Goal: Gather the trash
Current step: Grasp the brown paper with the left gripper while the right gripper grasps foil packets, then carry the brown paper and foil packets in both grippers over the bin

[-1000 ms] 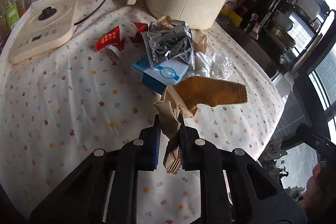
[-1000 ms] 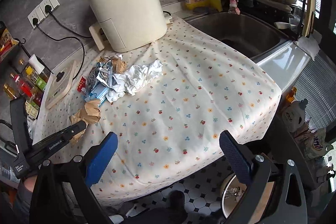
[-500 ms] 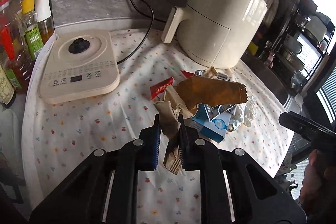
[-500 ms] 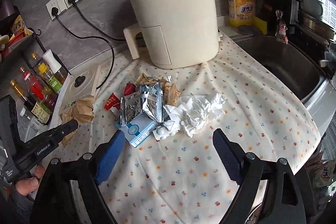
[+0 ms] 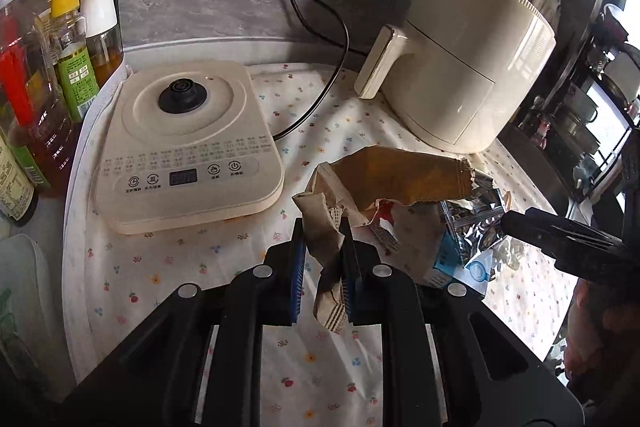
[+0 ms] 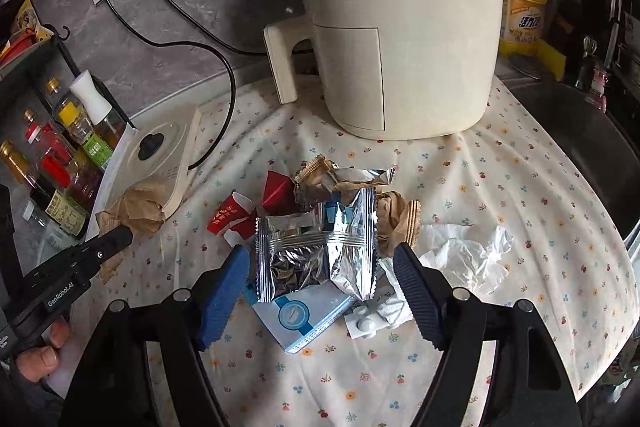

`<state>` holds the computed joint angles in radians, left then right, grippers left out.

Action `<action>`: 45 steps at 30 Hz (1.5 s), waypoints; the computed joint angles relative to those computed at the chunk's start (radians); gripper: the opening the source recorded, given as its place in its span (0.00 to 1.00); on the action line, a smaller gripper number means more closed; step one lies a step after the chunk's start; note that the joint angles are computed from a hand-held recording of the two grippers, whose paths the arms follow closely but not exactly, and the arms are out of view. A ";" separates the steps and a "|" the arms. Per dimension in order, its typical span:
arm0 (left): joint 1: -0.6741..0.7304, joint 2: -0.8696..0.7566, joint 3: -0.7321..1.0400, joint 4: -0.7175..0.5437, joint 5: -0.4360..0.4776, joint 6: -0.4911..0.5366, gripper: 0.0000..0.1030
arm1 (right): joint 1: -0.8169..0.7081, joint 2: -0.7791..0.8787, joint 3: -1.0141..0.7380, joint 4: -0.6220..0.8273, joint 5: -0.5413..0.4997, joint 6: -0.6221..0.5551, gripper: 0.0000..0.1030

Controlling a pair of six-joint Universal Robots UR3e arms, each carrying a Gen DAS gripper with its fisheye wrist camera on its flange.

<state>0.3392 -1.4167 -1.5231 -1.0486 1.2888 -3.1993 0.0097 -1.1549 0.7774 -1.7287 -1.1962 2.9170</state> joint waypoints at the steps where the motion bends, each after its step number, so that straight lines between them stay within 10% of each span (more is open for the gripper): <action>1: 0.007 -0.003 -0.003 -0.001 -0.005 0.001 0.16 | 0.005 0.014 -0.012 0.008 -0.002 -0.007 0.64; 3: 0.019 -0.002 -0.008 -0.005 -0.014 -0.001 0.16 | 0.024 0.061 -0.082 0.065 -0.023 -0.043 0.21; 8: 0.015 0.011 -0.005 -0.013 -0.005 0.004 0.16 | 0.017 0.007 0.000 0.014 0.007 -0.075 0.10; 32: -0.295 0.020 0.055 0.027 0.102 -0.109 0.16 | -0.339 -0.500 0.396 0.123 0.196 -0.283 0.08; 45: -0.694 -0.215 0.355 -0.010 0.350 -0.283 0.16 | -0.887 -0.650 0.288 0.726 0.401 -0.824 0.08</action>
<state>-0.3544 -1.6312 -1.1684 -1.0589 1.6390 -3.4826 -0.8776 -1.8045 1.0657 -1.0029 -0.7953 2.0935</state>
